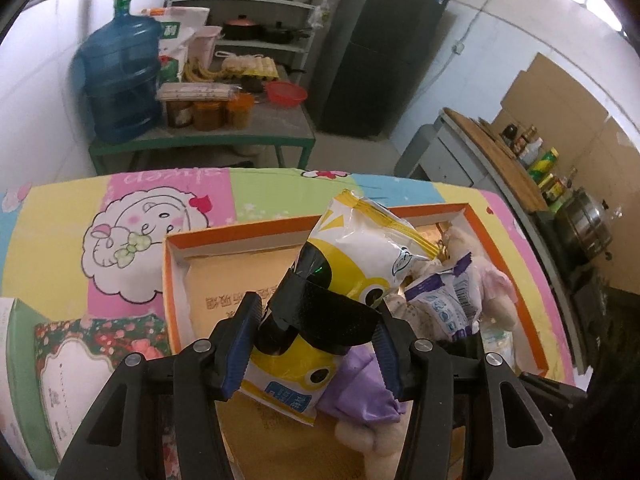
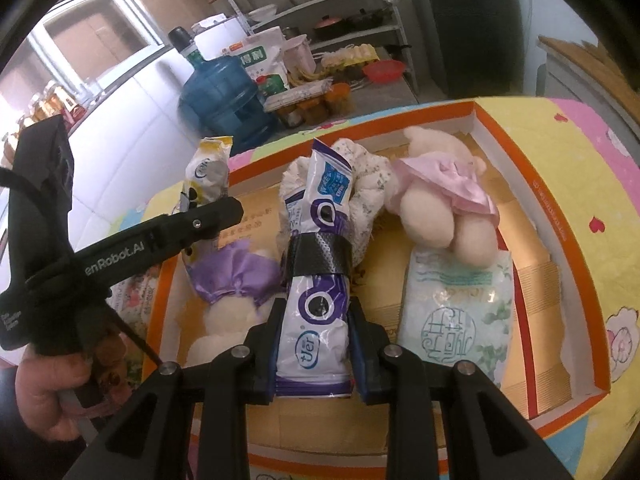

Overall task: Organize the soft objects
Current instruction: 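Lower snack bag and pouch into the box and open both tools, then withdraw both tools from the box toward the bagged sponges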

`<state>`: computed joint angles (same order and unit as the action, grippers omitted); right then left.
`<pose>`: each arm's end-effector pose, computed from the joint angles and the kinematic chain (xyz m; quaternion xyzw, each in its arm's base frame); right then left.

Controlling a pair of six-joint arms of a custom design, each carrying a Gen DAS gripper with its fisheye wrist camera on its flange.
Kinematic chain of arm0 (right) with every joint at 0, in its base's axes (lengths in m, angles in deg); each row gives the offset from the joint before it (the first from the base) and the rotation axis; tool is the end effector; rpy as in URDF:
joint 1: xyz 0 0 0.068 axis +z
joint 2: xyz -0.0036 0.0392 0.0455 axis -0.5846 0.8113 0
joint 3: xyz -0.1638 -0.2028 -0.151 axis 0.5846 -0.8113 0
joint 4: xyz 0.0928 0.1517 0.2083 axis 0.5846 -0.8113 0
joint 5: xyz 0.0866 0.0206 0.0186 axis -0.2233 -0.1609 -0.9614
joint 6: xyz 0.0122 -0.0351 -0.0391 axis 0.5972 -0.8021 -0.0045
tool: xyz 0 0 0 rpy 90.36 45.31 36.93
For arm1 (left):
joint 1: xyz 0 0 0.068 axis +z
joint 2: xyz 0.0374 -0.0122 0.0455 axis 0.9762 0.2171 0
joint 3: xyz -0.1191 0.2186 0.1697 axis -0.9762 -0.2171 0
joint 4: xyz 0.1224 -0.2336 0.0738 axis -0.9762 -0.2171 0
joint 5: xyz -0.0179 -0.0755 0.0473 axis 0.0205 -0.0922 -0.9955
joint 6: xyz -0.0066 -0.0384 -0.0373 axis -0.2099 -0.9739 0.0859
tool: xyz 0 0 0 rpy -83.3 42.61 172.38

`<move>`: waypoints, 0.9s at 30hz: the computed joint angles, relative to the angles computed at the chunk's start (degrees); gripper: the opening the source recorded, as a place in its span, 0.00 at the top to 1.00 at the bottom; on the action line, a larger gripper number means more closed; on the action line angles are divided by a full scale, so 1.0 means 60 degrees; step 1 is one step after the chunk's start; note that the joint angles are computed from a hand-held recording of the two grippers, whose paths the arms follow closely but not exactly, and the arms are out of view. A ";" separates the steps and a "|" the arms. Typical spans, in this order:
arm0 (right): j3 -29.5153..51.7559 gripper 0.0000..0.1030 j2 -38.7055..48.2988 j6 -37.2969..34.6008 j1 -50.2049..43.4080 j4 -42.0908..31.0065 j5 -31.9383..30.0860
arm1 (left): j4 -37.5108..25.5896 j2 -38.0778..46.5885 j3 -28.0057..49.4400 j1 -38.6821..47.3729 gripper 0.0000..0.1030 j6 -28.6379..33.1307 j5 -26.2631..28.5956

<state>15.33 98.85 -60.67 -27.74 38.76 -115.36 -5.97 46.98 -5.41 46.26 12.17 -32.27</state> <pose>0.1827 0.0417 0.1534 -0.1234 0.9359 0.2368 0.2300 0.2253 -0.1309 0.1603 -0.0714 0.9436 -0.1261 0.2978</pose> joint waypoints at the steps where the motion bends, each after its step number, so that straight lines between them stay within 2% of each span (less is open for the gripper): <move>1: -0.0002 0.70 0.0093 0.0125 -0.0023 0.0066 -0.0001 | 0.0086 0.0054 -0.0008 0.0032 0.47 0.0095 0.0080; 2: -0.0001 0.69 0.0177 0.0196 -0.0054 0.0115 -0.0008 | 0.0207 0.0095 -0.0016 0.0047 0.46 0.0189 0.0132; 4: -0.0067 0.65 0.0222 0.0145 -0.0270 0.0157 -0.0307 | 0.0311 0.0061 -0.0044 0.0073 0.39 0.0239 0.0202; 5: -0.0091 0.58 0.0140 0.0179 -0.0222 0.0205 -0.0238 | 0.0354 -0.0031 -0.0084 -0.0007 0.34 0.0229 0.0055; 6: -0.0142 0.43 0.0031 0.0150 -0.0211 0.0247 -0.0158 | 0.0369 -0.0118 -0.0113 -0.0069 0.29 0.0239 -0.0096; 8: -0.0199 0.25 -0.0179 0.0124 -0.0123 0.0247 0.0060 | 0.0494 -0.0366 -0.0252 -0.0145 0.28 0.0268 -0.0258; 15: -0.0252 0.24 -0.0698 0.0134 -0.0149 -0.0084 0.0186 | 0.0540 -0.0970 -0.0481 -0.0199 0.28 0.0151 -0.0301; 27: -0.0337 0.24 -0.2466 0.0734 0.0074 -0.1238 0.0665 | -0.0298 -0.2589 -0.0668 -0.0711 0.28 0.0088 -0.0778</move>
